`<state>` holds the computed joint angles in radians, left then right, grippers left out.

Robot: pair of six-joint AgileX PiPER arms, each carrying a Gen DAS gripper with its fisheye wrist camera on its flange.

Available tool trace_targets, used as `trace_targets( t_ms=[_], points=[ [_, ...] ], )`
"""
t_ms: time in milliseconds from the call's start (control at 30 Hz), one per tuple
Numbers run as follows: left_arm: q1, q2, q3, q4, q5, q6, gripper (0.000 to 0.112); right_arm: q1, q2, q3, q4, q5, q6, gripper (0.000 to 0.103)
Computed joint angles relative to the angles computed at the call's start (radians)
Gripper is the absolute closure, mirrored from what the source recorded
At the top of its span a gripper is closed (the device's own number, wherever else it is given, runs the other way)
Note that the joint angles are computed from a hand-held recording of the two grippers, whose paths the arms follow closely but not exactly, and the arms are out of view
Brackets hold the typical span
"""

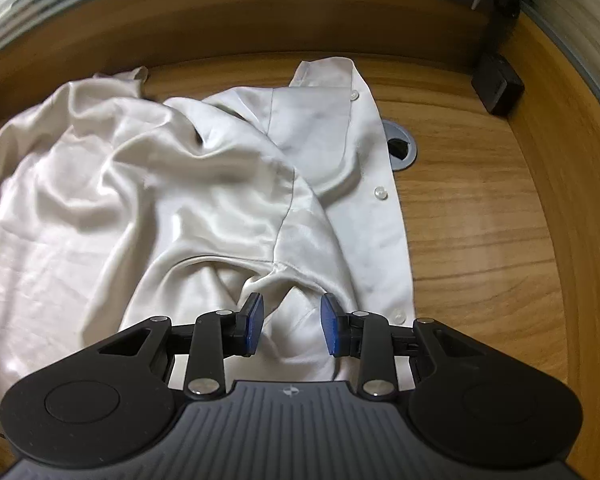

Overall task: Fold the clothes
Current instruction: 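Pinch the shirt front with the right gripper and pull it flat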

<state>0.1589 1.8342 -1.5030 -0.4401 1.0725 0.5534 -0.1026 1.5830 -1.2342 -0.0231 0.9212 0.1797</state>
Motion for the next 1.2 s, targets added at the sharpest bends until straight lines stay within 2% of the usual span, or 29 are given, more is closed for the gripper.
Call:
trace_targets(
  t_ms=[200, 233, 267, 300, 333, 600, 833, 1000, 1133, 1200],
  points=[
    [-0.001, 0.000, 0.002, -0.007, -0.003, 0.011, 0.057, -0.003, 0.049, -0.016, -0.005, 0.029, -0.056, 0.068],
    [0.000, 0.000, 0.003, -0.009, -0.003, 0.013, 0.057, -0.005, 0.053, -0.017, 0.005, 0.035, -0.068, 0.075],
    [0.000, 0.000, 0.003, -0.010, -0.002, 0.013, 0.057, -0.009, 0.053, -0.016, 0.019, 0.040, -0.082, 0.089],
    [0.001, 0.000, 0.003, -0.011, -0.001, 0.014, 0.057, -0.014, 0.048, -0.015, 0.038, 0.046, -0.096, 0.098],
    [0.002, 0.000, 0.004, -0.012, -0.001, 0.014, 0.057, -0.020, 0.040, -0.013, 0.054, 0.051, -0.104, 0.101],
    [0.011, -0.013, 0.014, -0.036, -0.017, 0.035, 0.057, -0.058, -0.147, -0.006, 0.110, 0.061, -0.046, 0.101],
    [0.005, -0.021, -0.004, -0.084, -0.001, 0.063, 0.057, -0.125, -0.390, -0.028, 0.070, 0.080, 0.126, 0.101],
    [-0.014, -0.022, -0.013, -0.100, 0.016, 0.103, 0.057, -0.125, -0.585, 0.063, -0.052, 0.138, 0.344, 0.101],
    [-0.022, -0.018, -0.011, -0.093, 0.029, 0.123, 0.057, -0.158, -0.713, 0.218, -0.022, 0.235, 0.383, 0.101],
    [-0.025, -0.018, -0.009, -0.085, 0.033, 0.132, 0.057, -0.116, -0.766, 0.305, -0.039, 0.268, 0.438, 0.101]
  ],
)
